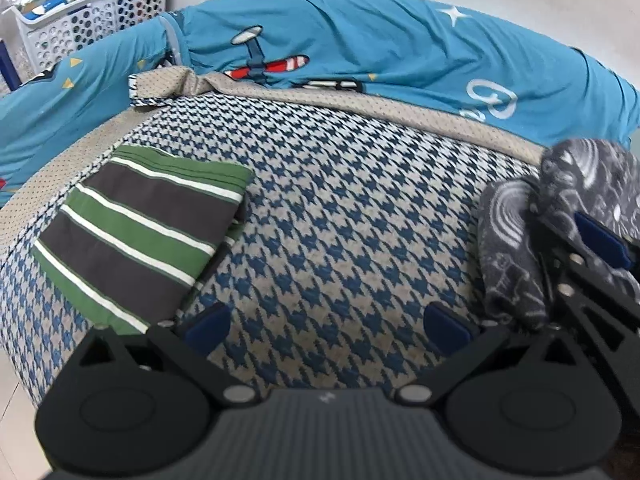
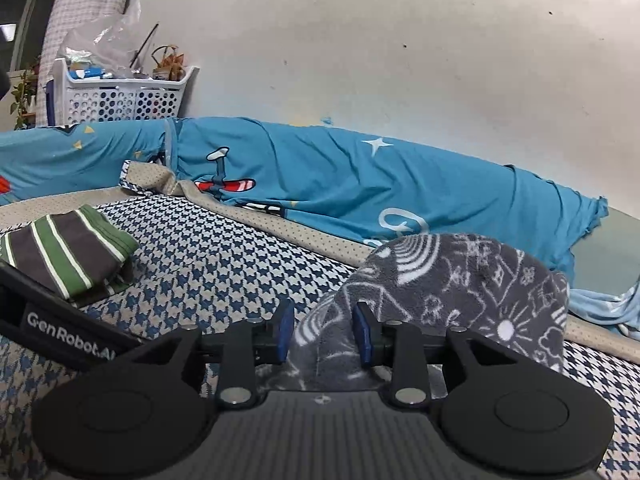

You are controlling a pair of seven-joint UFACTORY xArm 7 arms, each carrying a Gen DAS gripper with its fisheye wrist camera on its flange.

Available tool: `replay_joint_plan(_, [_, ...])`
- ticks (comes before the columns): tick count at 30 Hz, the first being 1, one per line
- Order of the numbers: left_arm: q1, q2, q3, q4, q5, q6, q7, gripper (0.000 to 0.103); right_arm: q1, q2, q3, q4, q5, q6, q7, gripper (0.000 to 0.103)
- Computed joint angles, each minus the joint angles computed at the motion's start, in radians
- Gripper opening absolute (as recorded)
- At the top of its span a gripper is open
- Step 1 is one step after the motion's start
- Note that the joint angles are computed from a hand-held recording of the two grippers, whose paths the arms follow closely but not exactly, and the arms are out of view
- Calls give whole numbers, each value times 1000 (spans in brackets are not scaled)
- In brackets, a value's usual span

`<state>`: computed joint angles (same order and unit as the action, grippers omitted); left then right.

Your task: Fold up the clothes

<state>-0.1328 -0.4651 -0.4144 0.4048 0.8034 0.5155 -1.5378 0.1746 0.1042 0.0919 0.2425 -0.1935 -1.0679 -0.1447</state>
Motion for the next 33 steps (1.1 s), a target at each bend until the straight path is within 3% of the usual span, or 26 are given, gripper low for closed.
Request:
replay_joint_plan(4, [6, -11, 7, -1, -2, -12, -13, 103, -17, -56, -11, -14, -27, 23, 39, 32])
replay_joint_plan(8, [10, -8, -2, 9, -5, -25, -11, 103, -51, -144, -39, -33, -123, 86, 117, 34])
replay_joint_plan(11, [19, -12, -9, 11, 10, -54, -26, 103, -73, -234, -67, -56, -187, 167, 141, 42])
replay_joint_plan(13, [27, -17, -13, 8, 19, -81, -34, 103, -94, -294, -112, -70, -292, 233, 179, 50])
replay_joint_plan(16, [44, -16, -26, 9, 24, -117, -46, 103, -123, -364, -201, -81, -482, 311, 250, 53])
replay_joint_plan(20, [56, 7, -55, 34, 22, -114, -64, 103, -155, -366, -280, -73, -680, 303, 336, 57])
replay_joint_plan(28, [32, 53, -46, 73, 42, -74, -94, 103, -161, -331, -157, -104, -511, 317, 131, 57])
replay_joint_plan(33, [10, 55, -22, 71, 55, -74, -96, 103, -123, -309, -65, -129, -246, 329, -49, 57])
